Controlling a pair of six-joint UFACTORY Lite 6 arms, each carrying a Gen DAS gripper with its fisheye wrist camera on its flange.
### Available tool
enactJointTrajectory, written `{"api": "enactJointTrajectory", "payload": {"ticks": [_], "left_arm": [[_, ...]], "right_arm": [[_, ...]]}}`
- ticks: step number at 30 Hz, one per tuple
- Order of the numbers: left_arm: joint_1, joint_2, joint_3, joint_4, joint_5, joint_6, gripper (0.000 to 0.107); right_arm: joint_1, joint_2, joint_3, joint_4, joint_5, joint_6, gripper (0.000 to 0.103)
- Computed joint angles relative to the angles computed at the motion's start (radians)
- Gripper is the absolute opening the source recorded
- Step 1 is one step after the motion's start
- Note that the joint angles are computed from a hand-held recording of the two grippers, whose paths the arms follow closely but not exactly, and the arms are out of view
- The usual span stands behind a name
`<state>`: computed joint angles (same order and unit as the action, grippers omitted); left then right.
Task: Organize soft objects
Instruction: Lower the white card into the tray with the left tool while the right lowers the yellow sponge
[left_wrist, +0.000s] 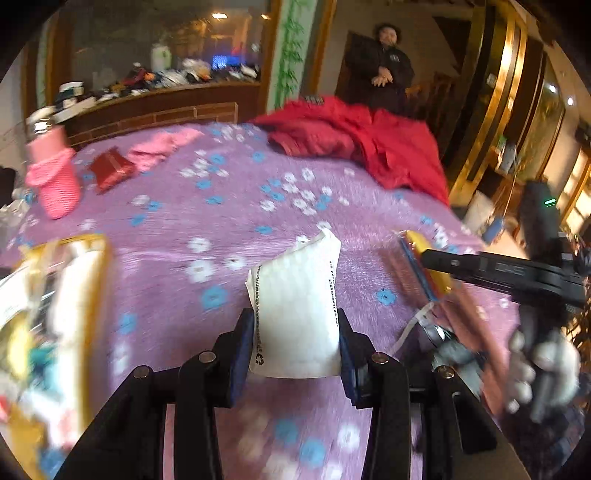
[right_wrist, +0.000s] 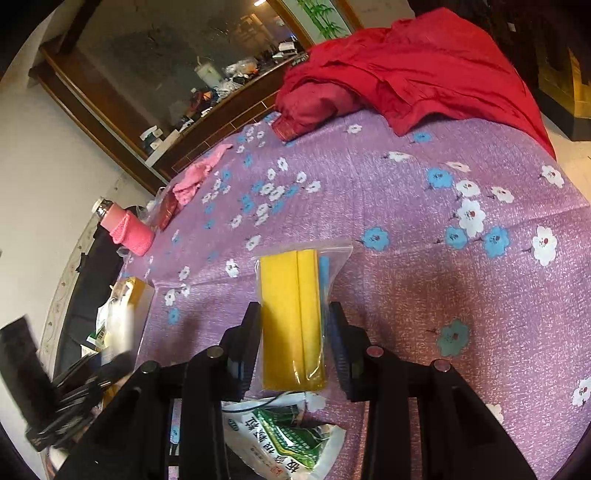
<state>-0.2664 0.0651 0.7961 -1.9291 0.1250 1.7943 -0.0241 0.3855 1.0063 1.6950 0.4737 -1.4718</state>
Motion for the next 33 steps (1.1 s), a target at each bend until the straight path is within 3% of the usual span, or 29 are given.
{"api": "enactJointTrajectory", "payload": {"ticks": [5,8,11,13,18,23,28,33], "left_arm": [[0.271,-0.387,-0.277,0.523,0.138,-0.437,0.043],[0.511,-0.507,-0.357,0.661,0.262,-0.481,0.043],[0.751,-0.484,-0.363,0.662,0.377,-0.379,0.043],[0.871,-0.387,-0.322,0.651,0.424,-0.315,0.043],[0.908,-0.173,-0.217,0.55,0.411,-0.204,0.047],[0.864,-0.044,-0.106,0.47,0.35,-0.17,0.06],[1.005,-0.117,-0.146,0.519,0.512,-0.176,0.072],[1.238,-0.232,-0.239,0.555,0.672,-0.1,0.079]], "right_arm": [[0.031,-0.024,-0.018,0.031,-0.019,-0.031,0.035],[0.069,-0.094,-0.054,0.061,-0.068,-0.045,0.035],[0.114,-0.231,-0.125,-0.001,-0.065,0.04,0.035],[0.166,-0.297,-0.137,-0.104,-0.072,0.155,0.035],[0.455,-0.378,-0.089,-0.418,-0.172,0.524,0.035],[0.713,-0.191,0.115,-0.663,-0.221,0.834,0.035],[0.857,0.082,0.424,-0.991,-0.201,1.195,0.035],[0.935,0.388,0.839,-1.381,-0.096,1.585,0.035]]}}
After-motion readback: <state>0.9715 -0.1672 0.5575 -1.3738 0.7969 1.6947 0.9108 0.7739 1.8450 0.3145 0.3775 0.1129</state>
